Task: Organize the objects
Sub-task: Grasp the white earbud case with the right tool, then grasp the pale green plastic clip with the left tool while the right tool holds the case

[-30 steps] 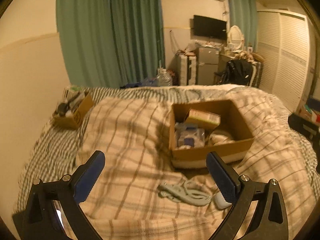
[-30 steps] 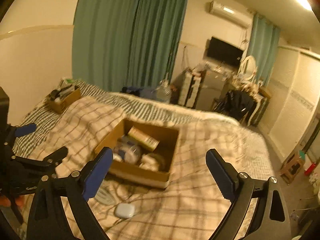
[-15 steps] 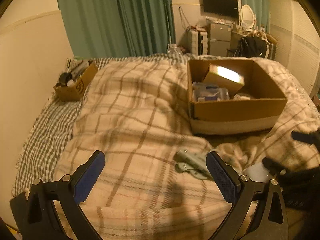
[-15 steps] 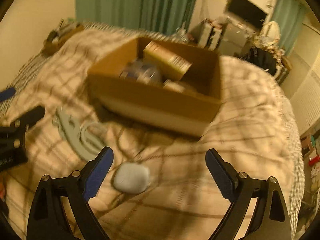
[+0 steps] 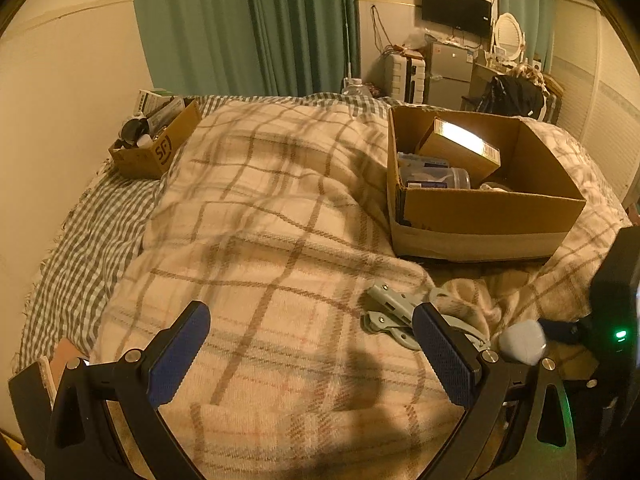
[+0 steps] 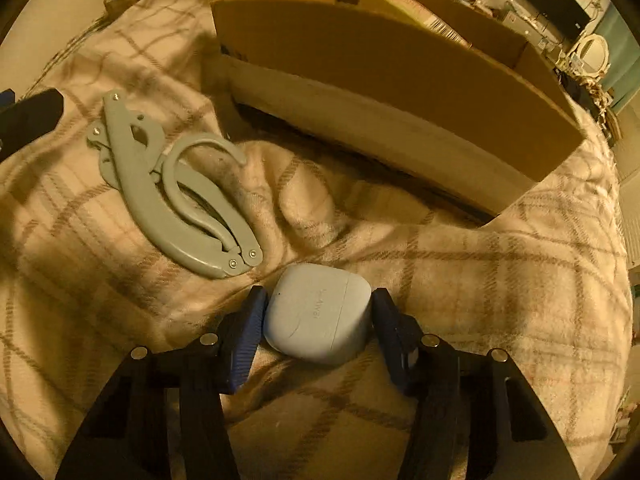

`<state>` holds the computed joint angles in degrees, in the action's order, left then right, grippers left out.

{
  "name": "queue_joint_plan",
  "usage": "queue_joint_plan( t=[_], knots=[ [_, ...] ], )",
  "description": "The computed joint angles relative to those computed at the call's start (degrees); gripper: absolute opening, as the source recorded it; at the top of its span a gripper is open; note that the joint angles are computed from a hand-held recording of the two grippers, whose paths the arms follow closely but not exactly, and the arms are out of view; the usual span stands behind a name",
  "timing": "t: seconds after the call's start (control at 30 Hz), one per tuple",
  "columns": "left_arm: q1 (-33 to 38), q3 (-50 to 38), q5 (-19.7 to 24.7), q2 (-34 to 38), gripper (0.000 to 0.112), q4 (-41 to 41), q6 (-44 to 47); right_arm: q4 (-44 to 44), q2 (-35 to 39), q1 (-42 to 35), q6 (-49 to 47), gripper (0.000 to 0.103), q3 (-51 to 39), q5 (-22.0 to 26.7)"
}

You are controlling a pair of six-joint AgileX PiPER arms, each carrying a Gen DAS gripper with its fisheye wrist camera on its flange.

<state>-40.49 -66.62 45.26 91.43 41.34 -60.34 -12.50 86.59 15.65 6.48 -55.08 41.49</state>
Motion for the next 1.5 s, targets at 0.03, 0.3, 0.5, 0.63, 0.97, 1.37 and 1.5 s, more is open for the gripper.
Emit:
queue_joint_plan(
  t=[0.03, 0.3, 0.5, 0.63, 0.97, 1.37, 1.5],
  knots=[
    [-0.58, 0.02, 0.40, -0.23, 0.103, 0.20, -0.02, -0.08, -1.86, -0.34, 0.35, 0.053, 0.76, -0.60],
    [-3.08, -6.49, 3.44, 5.41, 0.103, -7.94, 8.03, -2.17, -14.44, -6.40, 0.93, 0.053, 2.24, -1.34],
    [-3.47, -15.93, 5.84, 15.08, 0.103, -14.79, 15.21, 7.49, -14.40, -10.30, -7.54, 0.053, 2.96, -3.58],
    [-2.42, -20.67, 6.95, 19.58, 0.103, -17.11, 16.75, 15.45, -13.57, -13.51, -14.14, 0.053, 1.63, -3.45],
    [-2.35, -22.23, 2.95, 21.70, 0.049, -20.47, 19.98, 23.52, -15.00, -19.86, -21.01, 0.053, 2.25, -2.99],
    [-2.77, -14.71, -3.99, 13.64, 0.025, -23.92, 18.30, 19.95, -16.21, -19.74, -17.60, 0.053, 2.15, -2.54],
    [-3.60, -15.16, -6.39, 13.49, 0.024, -27.35, 21.39, 20.28, -16.10, -19.93, -18.04, 0.053, 2.13, -2.57]
  ],
)
